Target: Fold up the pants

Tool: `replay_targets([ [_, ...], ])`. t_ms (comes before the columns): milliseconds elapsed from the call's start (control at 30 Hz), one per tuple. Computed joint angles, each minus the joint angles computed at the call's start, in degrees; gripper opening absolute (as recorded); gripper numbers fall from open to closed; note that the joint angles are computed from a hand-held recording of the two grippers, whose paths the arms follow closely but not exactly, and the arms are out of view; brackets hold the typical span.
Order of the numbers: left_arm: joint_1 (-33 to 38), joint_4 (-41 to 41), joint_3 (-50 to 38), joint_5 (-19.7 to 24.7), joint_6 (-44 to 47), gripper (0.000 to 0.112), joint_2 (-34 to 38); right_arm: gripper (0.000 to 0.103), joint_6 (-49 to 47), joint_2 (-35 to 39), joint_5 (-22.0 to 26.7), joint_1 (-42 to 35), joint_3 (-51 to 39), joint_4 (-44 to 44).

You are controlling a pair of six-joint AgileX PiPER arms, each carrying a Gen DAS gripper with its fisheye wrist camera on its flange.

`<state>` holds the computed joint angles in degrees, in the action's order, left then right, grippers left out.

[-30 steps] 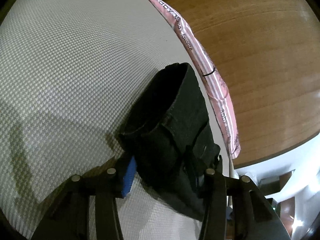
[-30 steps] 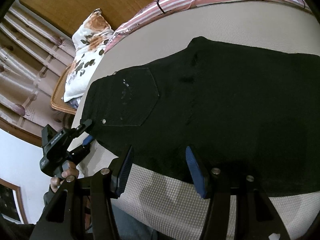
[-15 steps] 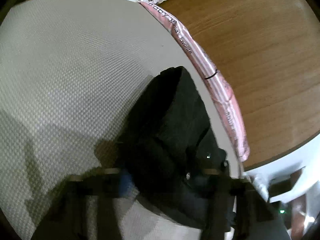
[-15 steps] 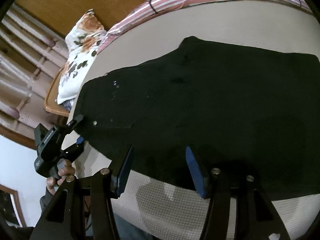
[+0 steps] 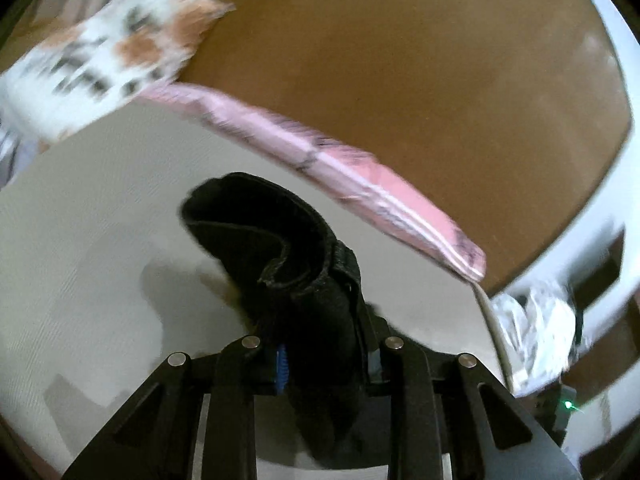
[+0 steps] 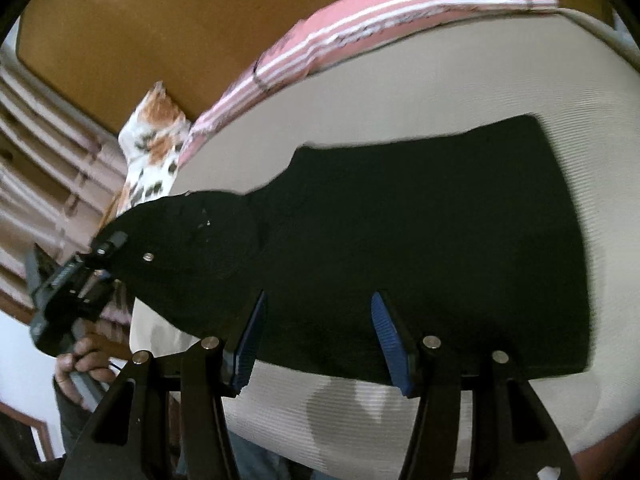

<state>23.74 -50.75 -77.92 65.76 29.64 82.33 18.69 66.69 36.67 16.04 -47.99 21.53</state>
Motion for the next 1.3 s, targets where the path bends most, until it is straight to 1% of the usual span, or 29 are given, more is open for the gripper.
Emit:
replay_targets([
  [67,-6.7,2.3,-3.2,-1.3,-3.2,0.025,-0.4,0.052,-2.0,-2.7,1.0,-3.7,1.2,1.5],
  [133,-12.8,4.9,-6.0,-2.4,-6.3,0.025,-0.2,0.052,-6.6,-6.0,2.7,-9.5,3.1,5.7],
  [167,-16.2,6.3,-7.0,-3.3,-7.7,0.025,-0.2,0.052,-7.7,-6.9,3.2,-11.1,3.6,6.5],
  [267,-26.1,10.2,-8.4,-6.2,-10.3,0.025,0.1,0.052,-14.4,-10.4,6.6,-19.9,5.4,11.2],
  [333,-33.2,13.9,-8.6,-8.1,-12.5,0.025,0.6,0.052,-18.9,-13.0,10.1,-26.7,6.3,13.4],
  [433,-40.7,16.5,-7.3,-10.4,-14.3,0.025,2.4,0.052,-25.7,-15.4,15.2,-36.3,7.3,16.9],
  [533,-46.1,17.9,-5.4,-11.8,-15.7,0.025,4.1,0.052,-33.3,-16.4,20.8,-46.7,7.9,19.9],
  [633,-52.7,22.5,-2.7,-15.0,-18.6,0.025,5.9,0.052,-38.4,-16.5,24.4,-53.7,8.7,21.7],
  [733,-56.8,24.8,0.1,-17.5,-20.9,0.025,6.6,0.052,-40.8,-15.8,24.9,-56.1,9.9,22.3],
  [800,-58.7,26.1,1.8,-18.7,-20.5,0.025,7.3,0.052,-43.0,-14.5,25.3,-57.9,10.6,23.2],
  [833,-60.6,29.2,2.5,-19.7,-21.4,0.026,7.8,0.052,-43.3,-14.1,25.1,-57.8,10.8,23.3],
  [900,-62.1,32.1,4.7,-21.4,-21.4,0.027,7.5,0.052,-44.0,-12.8,24.4,-57.0,10.6,23.2],
  [933,-62.4,32.4,5.2,-21.9,-21.1,0.028,7.4,0.052,-44.6,-12.5,25.0,-57.5,10.5,23.2],
  [967,-62.6,32.4,5.2,-21.7,-20.1,0.03,7.3,0.052,-44.9,-11.6,24.4,-56.7,10.1,23.1],
  [1000,-62.4,31.8,5.8,-21.6,-19.0,0.037,6.7,0.052,-44.8,-10.8,23.9,-55.4,9.6,22.8],
  [1100,-61.2,28.4,5.8,-20.0,-15.1,0.047,5.6,0.052,-45.3,-8.4,23.6,-52.6,8.0,22.7],
  [1167,-59.9,25.7,5.7,-17.8,-12.6,0.051,4.7,0.052,-46.9,-6.0,24.8,-52.1,6.9,24.3],
  [1233,-58.4,23.2,5.9,-16.4,-10.1,0.051,3.5,0.052,-49.3,-3.2,26.9,-52.1,6.1,27.1],
  [1300,-56.8,21.6,6.2,-15.1,-8.4,0.055,1.7,0.052,-50.1,-0.6,27.3,-50.9,5.1,28.5],
])
